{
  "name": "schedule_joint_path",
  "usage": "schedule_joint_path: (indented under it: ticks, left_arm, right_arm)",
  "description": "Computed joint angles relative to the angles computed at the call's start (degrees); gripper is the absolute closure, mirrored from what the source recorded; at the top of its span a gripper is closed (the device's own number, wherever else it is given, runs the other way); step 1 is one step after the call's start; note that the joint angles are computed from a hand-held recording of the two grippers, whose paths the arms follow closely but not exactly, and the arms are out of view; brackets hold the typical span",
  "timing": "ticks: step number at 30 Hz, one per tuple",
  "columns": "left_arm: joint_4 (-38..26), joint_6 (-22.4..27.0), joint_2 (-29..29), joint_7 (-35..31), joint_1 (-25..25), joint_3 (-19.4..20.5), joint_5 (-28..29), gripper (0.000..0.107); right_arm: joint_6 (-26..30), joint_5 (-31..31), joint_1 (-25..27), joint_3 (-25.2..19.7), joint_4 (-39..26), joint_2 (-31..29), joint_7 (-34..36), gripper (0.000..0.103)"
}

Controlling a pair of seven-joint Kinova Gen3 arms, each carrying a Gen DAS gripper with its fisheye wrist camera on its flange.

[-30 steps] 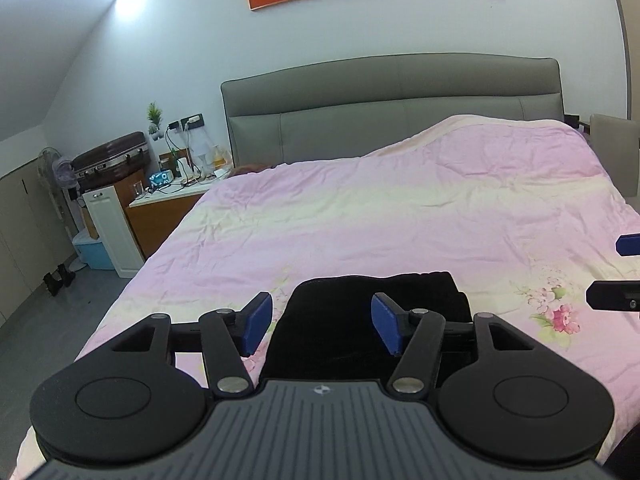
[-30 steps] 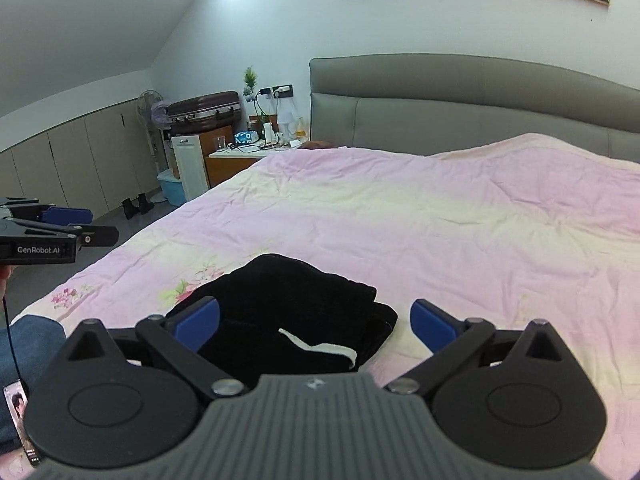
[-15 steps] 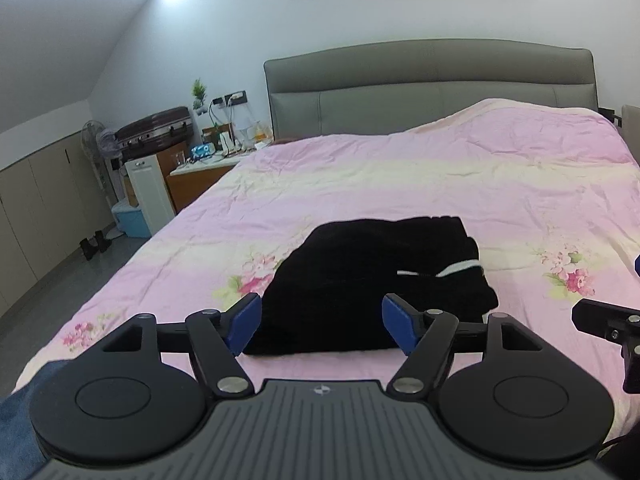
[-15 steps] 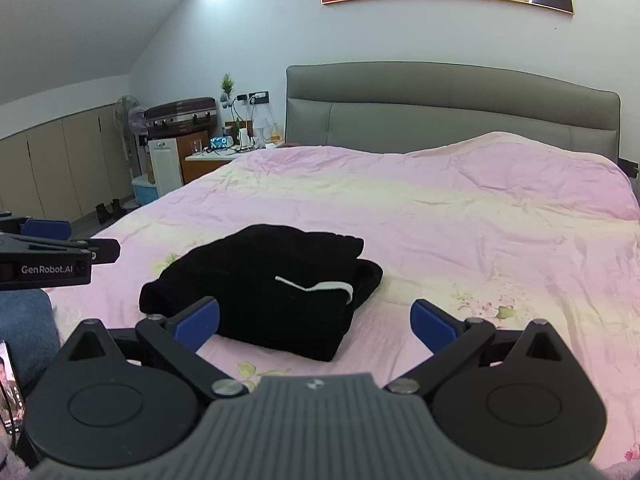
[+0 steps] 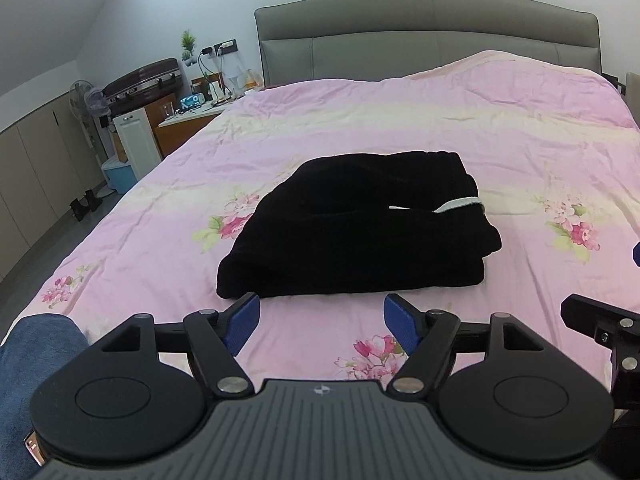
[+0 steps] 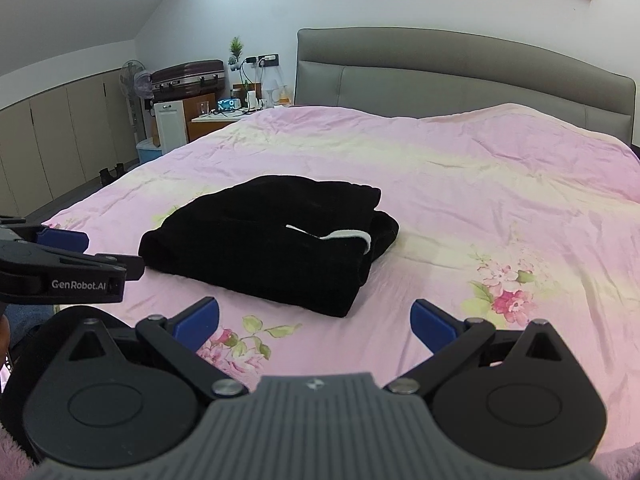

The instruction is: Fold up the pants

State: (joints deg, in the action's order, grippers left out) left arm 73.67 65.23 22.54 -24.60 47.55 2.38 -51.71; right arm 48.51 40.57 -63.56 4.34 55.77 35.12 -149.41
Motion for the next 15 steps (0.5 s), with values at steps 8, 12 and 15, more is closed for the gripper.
schedule_joint_path:
  ticks: [8, 12, 15]
  left_arm:
    - [-0.04, -0.81, 0.15, -0.77, 0.13, -0.05, -0.05, 0.024]
    - [0.18, -1.18, -0.19, -0.97, -0.14, 0.03, 0.1, 0.024]
    - [-0.12, -0.86, -0.02, -1.1, 0.05, 0.0, -0.17, 0.023]
  right_arm:
    - [0.38, 0.73, -0.09, 0.39, 0.84, -0.6, -2.06, 0.005]
    - [0.21, 1.12, -0.11, -0.04, 1.2, -0.9, -1.76, 0.005]
    - [0.03, 1.66, -0.34, 0.08, 1.43, -1.03, -1.95, 0.005]
